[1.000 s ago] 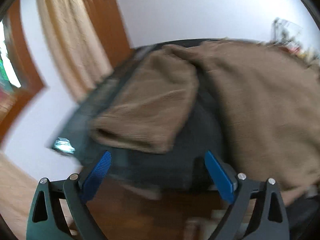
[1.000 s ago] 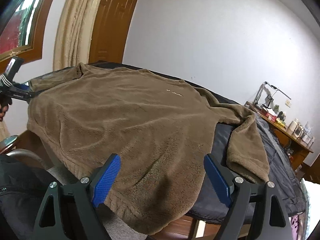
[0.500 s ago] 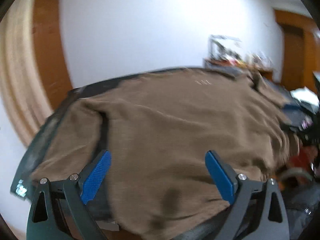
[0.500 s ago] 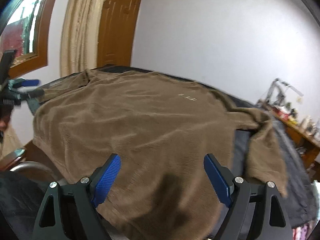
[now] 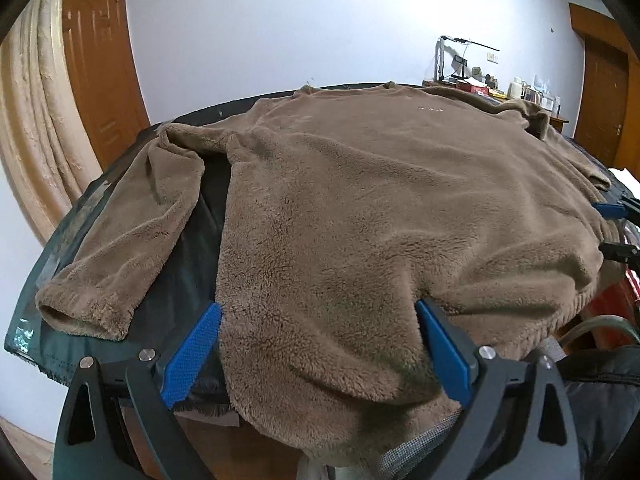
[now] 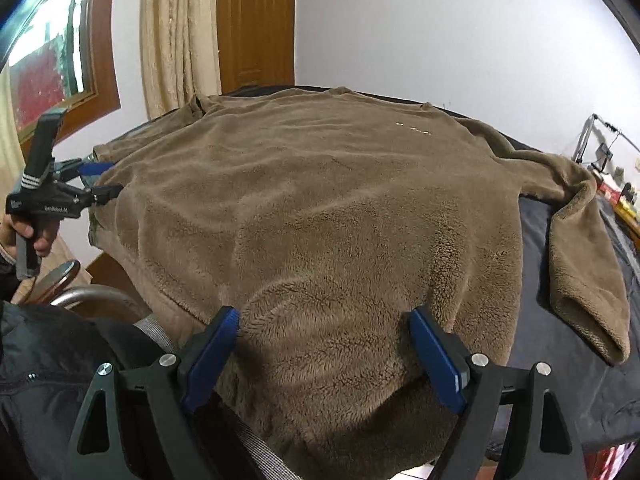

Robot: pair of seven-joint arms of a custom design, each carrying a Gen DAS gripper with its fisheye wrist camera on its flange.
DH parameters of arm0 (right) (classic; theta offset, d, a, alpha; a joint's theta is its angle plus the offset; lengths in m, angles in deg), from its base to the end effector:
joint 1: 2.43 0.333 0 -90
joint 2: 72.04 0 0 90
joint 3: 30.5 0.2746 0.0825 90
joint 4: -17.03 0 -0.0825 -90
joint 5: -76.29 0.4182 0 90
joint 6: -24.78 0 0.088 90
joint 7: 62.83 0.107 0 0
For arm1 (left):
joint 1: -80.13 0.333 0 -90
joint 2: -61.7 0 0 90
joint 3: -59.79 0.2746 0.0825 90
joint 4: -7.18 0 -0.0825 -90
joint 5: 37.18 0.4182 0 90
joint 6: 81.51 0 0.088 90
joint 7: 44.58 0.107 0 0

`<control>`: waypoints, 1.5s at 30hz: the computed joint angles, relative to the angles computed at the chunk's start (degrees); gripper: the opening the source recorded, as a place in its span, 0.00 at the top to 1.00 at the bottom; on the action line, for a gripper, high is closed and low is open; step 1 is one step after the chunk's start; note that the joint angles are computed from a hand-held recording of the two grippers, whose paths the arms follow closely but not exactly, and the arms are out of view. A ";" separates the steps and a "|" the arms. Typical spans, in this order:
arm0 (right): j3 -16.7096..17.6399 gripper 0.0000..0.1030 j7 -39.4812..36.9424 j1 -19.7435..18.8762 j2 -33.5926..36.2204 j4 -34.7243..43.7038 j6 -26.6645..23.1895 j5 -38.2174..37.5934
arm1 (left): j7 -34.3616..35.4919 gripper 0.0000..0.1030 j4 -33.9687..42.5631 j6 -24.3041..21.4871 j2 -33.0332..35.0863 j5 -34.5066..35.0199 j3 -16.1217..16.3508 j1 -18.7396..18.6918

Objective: Fold clothes
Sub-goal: 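Smooth the fleece front flat with both grippers open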

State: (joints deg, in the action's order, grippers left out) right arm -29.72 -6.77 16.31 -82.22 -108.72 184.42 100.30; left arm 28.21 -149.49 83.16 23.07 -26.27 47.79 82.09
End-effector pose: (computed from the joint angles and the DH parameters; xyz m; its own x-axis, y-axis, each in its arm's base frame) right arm 0.5541 0.1772 0.4926 0.5465 -0.8362 0.0453 -0.5617 -0.4062 -0.7208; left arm 0.4328 -0.0841 0.4576 -0.0134 -0.9967 -0.0795 -0.6793 0.0674 -0.7308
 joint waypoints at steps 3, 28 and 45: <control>-0.24 0.15 0.71 0.01 -0.53 0.30 -0.78 0.74 | -1.15 0.05 1.56 -1.88 0.07 1.28 -1.91 0.98; 1.29 0.12 5.64 -3.14 7.25 11.00 -3.89 -1.82 | 4.27 0.03 26.39 -10.14 21.32 -0.29 3.06 -3.98; 3.17 0.12 14.07 -6.07 20.30 27.18 -10.32 -8.26 | 8.23 0.01 59.78 -23.26 47.84 -12.16 3.07 -6.06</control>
